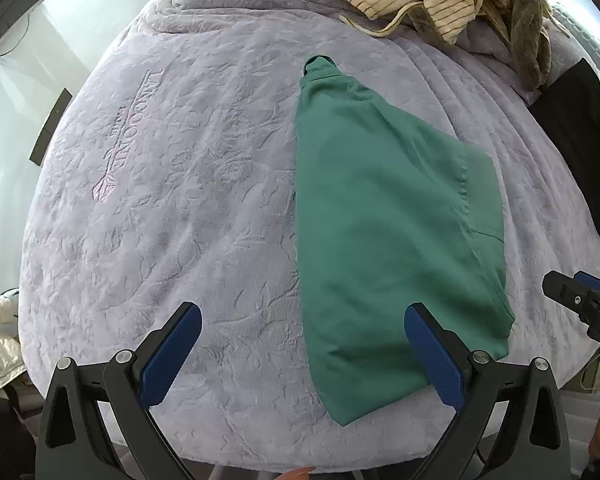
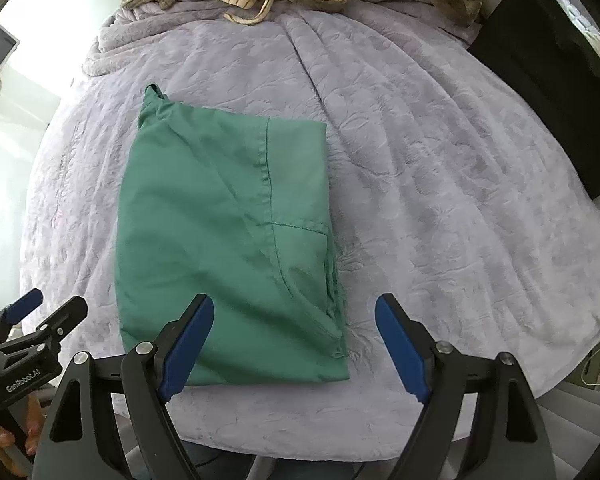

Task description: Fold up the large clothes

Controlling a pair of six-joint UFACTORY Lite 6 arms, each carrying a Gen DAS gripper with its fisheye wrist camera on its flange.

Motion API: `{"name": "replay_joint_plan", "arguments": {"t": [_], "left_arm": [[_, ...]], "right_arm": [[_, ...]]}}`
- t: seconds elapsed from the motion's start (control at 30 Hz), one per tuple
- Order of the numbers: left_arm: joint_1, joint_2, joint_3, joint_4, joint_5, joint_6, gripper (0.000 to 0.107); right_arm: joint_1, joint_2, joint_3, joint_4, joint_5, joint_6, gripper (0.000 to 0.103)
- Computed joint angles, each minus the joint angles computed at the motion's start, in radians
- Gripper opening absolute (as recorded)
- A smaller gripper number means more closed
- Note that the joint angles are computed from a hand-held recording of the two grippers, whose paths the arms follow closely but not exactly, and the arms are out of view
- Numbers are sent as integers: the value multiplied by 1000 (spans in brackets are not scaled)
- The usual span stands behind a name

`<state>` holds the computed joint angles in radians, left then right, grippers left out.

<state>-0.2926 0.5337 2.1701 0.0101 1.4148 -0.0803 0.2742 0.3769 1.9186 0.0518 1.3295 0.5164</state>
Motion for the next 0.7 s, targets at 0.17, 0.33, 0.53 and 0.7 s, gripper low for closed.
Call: {"name": "replay_joint_plan", "arguments": {"t": [0.17,0.33,0.53,0.7], "left_arm": [[-5,-4,-3,8,3,-6,102],[-2,1,7,-2,9,-13,102],[-4,8,16,2,10,-14,102],[-7,6,13,3,9,-15,102]], "right_arm": [[6,-1,1,-10,2,15,85],[3,1,5,-7,4,12,85],[1,-9,-7,-9,4,16,85],[-1,-12,-13,-7,2,17,85]]}}
